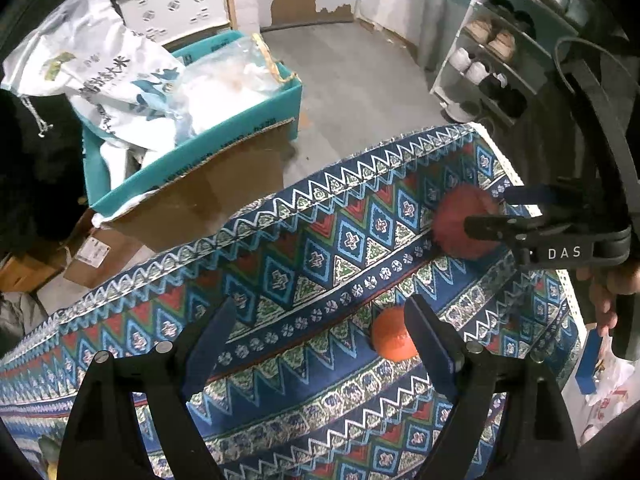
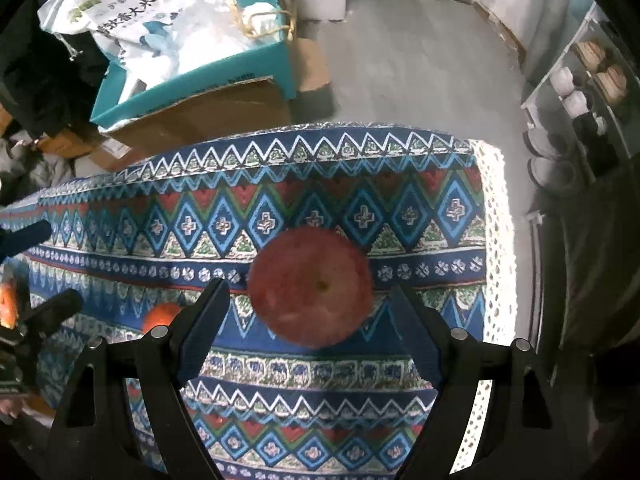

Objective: Organize fruits
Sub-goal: 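Close the left tool on the small tangerine while the right tool grasps the red apple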

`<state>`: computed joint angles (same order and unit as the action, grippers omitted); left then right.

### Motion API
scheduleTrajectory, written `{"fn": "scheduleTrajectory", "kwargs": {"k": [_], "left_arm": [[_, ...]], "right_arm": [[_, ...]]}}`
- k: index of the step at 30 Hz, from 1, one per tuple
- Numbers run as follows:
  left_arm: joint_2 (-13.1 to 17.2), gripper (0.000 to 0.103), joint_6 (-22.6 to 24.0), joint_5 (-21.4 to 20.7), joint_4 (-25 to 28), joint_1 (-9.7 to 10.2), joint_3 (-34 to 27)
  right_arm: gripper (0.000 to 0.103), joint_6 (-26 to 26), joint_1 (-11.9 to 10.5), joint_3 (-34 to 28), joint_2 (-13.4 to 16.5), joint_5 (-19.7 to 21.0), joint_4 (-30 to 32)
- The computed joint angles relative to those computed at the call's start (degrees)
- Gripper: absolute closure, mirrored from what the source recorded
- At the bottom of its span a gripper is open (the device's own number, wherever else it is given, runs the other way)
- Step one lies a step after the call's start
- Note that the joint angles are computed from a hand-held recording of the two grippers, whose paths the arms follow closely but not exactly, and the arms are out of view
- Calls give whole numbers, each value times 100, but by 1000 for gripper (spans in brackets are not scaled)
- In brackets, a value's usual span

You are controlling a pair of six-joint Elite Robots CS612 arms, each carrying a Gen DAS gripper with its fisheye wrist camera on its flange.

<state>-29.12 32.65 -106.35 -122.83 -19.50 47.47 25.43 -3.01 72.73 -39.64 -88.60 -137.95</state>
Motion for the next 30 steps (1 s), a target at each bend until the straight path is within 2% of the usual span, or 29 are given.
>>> {"fn": "scheduleTrajectory", "kwargs": {"k": [3,7,15,19,25,30], "left_arm": [[81,16,-54,9,127,-20,-110],[199,16,-132,-7,319,-30,-283],[286,16,-204,-30,575,-43,-357],[310,16,-279,-146,692,-36,-377],[298,16,-368,-275,1009,-54,-317],[199,16,-356,-191,931,-111,-68]], "right_arm": [[21,-4,-23,-62,83,118,56],[21,-86,-14,-156,182,72,198],[26,13,-40,-92,207,169,69],[26,239,-74,108,107,269,-86],[26,312,-60,462,-130,57,-236],[26,375,1,713,-287,0,-418]]}}
